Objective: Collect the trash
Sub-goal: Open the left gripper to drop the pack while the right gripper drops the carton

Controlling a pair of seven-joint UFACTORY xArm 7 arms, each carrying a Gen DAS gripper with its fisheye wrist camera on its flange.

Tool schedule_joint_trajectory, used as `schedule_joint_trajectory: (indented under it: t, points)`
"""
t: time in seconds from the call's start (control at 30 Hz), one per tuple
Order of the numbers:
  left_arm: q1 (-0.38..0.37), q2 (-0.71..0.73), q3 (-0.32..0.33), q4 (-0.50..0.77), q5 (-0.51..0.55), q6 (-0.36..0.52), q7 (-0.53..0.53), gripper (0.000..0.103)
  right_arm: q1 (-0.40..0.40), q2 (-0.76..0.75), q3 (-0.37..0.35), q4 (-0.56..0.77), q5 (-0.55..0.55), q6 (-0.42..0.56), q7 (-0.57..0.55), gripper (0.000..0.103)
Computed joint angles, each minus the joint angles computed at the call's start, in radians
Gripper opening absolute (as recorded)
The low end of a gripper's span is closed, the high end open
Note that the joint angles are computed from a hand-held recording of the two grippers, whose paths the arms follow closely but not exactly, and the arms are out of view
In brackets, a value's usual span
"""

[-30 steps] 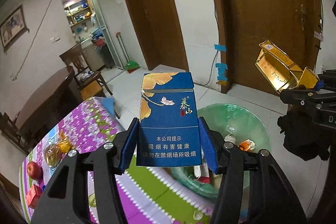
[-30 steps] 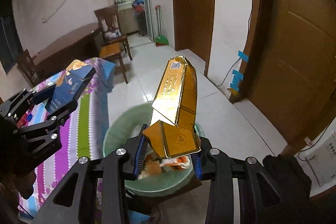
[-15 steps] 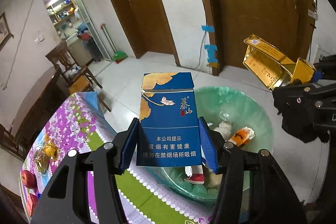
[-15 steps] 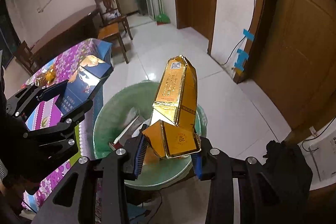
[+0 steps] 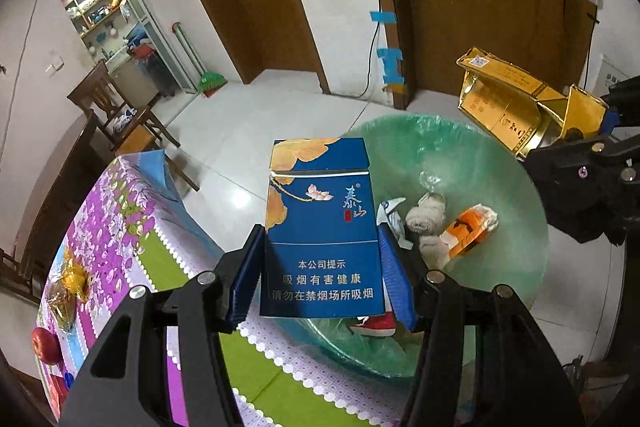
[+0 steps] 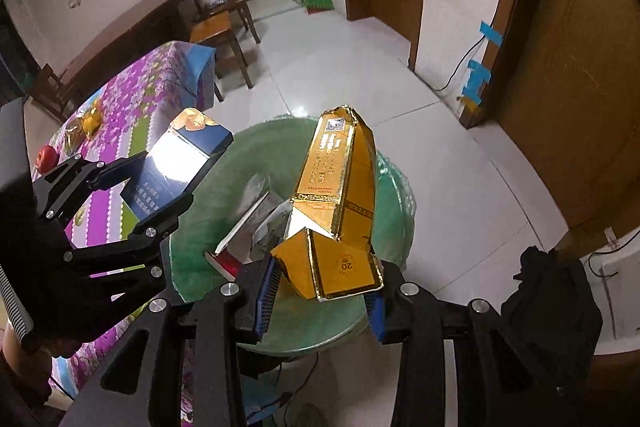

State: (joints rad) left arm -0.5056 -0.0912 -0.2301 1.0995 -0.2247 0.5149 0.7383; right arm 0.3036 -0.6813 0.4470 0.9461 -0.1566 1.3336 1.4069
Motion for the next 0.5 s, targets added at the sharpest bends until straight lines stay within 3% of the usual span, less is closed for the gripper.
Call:
schedule_joint_trajectory:
  t: [0.27, 0.33, 0.37, 0.5]
  points:
    - [0.008, 0.051, -0.012, 0.015, 0.089, -0.006, -0.074, 0.054, 0.005, 0.023, -0.021, -0.066, -0.002, -0.084, -0.006, 0.042]
    - [0.008, 0.056, -0.011, 0.018, 0.080, 0.005, -0.063, 0.073, -0.001, 0.037, -0.016, -0.063, -0.014, -0.073, -0.003, 0.063]
    - [0.007, 0.049, -0.012, 0.007, 0.075, -0.013, -0.056, 0.078, -0.008, 0.042, -0.005, -0.056, -0.030, -0.064, 0.010, 0.072]
    - [0.005, 0.037, -0.009, -0.007, 0.051, -0.017, -0.034, 0.079, 0.004, 0.025, -0.003, -0.074, -0.037, -0.077, 0.029, 0.072]
